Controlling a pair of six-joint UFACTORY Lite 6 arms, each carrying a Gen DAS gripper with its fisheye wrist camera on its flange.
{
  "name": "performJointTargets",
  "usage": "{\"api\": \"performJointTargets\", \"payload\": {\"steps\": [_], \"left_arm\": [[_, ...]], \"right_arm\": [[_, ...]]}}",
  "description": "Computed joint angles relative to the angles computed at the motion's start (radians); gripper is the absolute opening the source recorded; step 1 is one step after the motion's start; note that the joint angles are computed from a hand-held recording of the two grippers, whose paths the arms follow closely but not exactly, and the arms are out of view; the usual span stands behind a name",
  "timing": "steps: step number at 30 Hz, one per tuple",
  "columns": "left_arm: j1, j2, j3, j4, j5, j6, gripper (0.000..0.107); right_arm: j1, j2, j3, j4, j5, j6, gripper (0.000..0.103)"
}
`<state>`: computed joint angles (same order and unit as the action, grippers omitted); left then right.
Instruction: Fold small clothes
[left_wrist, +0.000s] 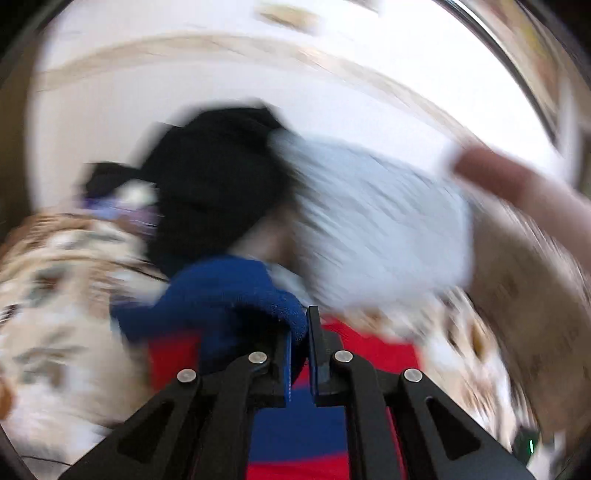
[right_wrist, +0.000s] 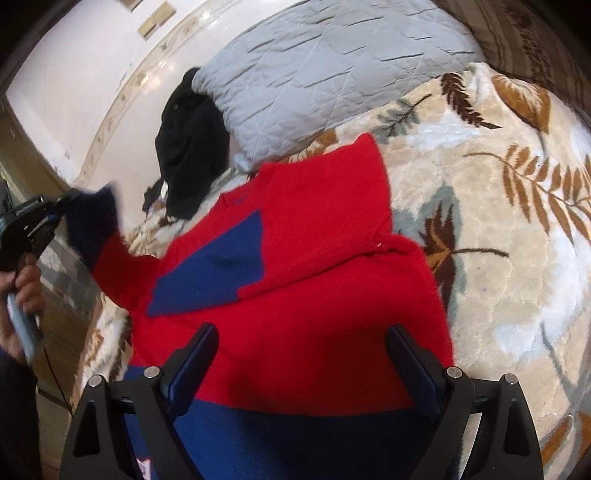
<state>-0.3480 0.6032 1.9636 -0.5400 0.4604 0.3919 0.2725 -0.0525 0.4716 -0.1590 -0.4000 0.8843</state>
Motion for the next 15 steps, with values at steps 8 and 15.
{"api": "performJointTargets", "payload": {"steps": [8, 15], "left_arm": [[-0.147, 0.090, -0.280, 0.666, -0.131, -0.573, 0.077], [0.099, -0.049, -0.479, 0.780, -0.313, -0.816, 0.077]], "right_arm": [[-0.067, -0.062, -0.062, -0.143, -0.040, 0.152, 0.095], [-0.108, -0.069, -0.028, -0.335, -0.081, 0.351, 0.095]]}}
